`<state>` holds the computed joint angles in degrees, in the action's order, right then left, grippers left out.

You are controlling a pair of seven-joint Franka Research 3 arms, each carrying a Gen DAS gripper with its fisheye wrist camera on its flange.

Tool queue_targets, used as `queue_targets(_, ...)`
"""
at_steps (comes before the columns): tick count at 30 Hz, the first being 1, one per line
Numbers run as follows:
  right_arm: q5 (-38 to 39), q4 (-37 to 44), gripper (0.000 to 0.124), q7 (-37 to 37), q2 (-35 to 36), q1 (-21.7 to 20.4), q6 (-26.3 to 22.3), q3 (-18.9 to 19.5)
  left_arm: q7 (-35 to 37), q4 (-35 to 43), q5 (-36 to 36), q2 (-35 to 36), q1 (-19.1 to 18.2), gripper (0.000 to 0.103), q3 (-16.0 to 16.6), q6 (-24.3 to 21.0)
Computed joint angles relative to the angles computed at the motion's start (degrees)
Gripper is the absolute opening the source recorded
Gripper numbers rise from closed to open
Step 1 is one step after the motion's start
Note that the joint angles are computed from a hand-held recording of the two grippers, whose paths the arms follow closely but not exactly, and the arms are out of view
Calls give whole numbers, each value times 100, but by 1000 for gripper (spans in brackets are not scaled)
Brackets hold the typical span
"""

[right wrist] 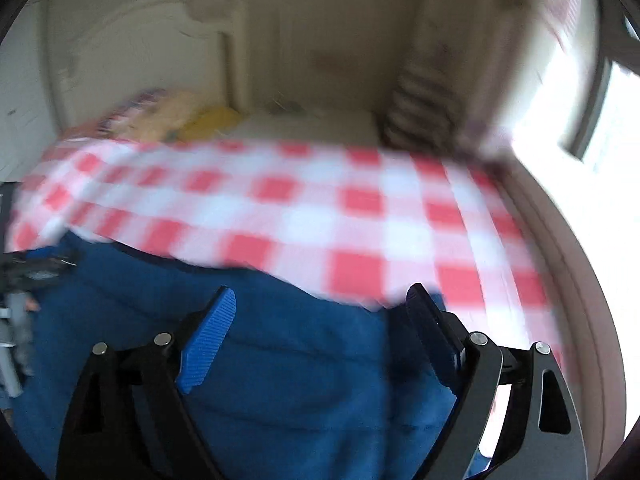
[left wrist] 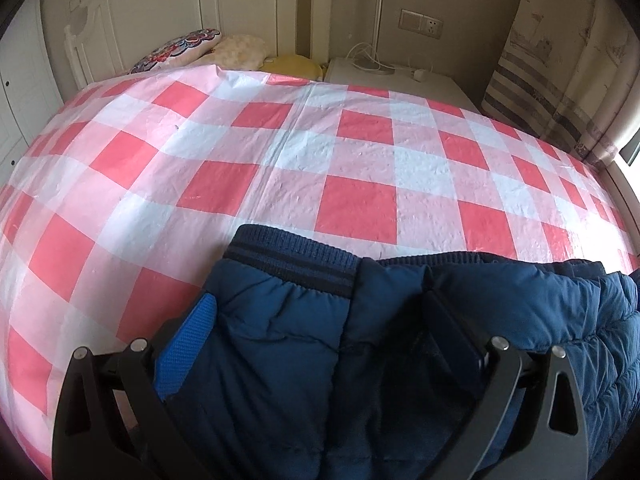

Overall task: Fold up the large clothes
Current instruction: 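Press and smooth the folded jacket with both tools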

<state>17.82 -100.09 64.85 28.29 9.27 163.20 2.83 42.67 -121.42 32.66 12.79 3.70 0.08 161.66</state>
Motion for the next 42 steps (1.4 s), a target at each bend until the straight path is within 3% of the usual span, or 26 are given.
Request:
queue_targets(1, -145, 202, 87, 189, 244, -19, -402, -91, 20, -4, -42, 1, 14, 101, -15, 9)
queue_targets(3, 542, 469, 87, -163, 469, -433, -845, 256, 52, -25, -102, -3, 31, 101, -29, 44)
queue_targets(9, 519, 460, 87, -189, 475, -356, -789, 173, 96, -31, -139, -105, 19, 101, -47, -142)
queue_targets(11, 610, 468, 87, -249, 478, -403, -808, 211, -606, -36, 585, -347, -224, 100, 150, -468)
queue_targets(12, 621, 474, 87, -253, 479, -395, -816, 202, -1127, -206, 1156, -621, -296, 100, 207, -316)
queue_targets(15, 673, 476, 87, -286, 476, -404, -831, 205, -1209, -580, 1555, -1119, -187, 101, -57, 279)
queue_targets(17, 688, 432, 87, -276, 466, -367, -772, 198, -1172, -634, 1800, -1173, -195, 101, -263, 227)
queue_targets(19, 714, 421, 87, -295, 465, -371, -752, 206, -902, -518, 1917, -890, -302, 101, -444, -192)
queue_targets(20, 733, 420, 87, -294, 464, -375, -758, 213, -528, -386, 1650, -611, -387, 101, -468, -459)
queue_targets(22, 731, 411, 87, -290, 459, -361, -748, 198, 253, -406, 566, -409, -192, 101, -567, -163)
queue_targets(25, 724, 408, 88, -286, 447, -358, -780, 186, 749, -453, -153, -390, -139, 101, -545, 35)
queue_targets(29, 481, 409, 87, -29, 381, -164, -840, -41, 557, -463, 108, -385, -311, 101, -349, 78)
queue_targets(31, 64, -38, 87, 272, 15, 4, -332, -144, 521, -476, 163, -370, -322, 101, -308, 128)
queue_targets(34, 1045, -812, 87, -1129, -764, -565, 223, 782, 500, -516, 163, -365, -332, 101, -290, 187)
queue_targets(37, 1571, -1206, 88, -2109, -1145, -634, 147, 1086, 493, -522, 168, -370, -340, 101, -284, 193)
queue_targets(39, 1246, -1319, 89, -2035, -1091, -292, -23, 836, 494, -517, 159, -368, -338, 101, -283, 200)
queue_targets(41, 626, -1247, 91, -1474, -784, 170, -210, 394, 526, -535, 100, -380, -324, 101, -298, 220)
queue_targets(42, 764, -1207, 91, -1517, -726, 142, -230, 424, 559, -549, 54, -384, -308, 101, -304, 241)
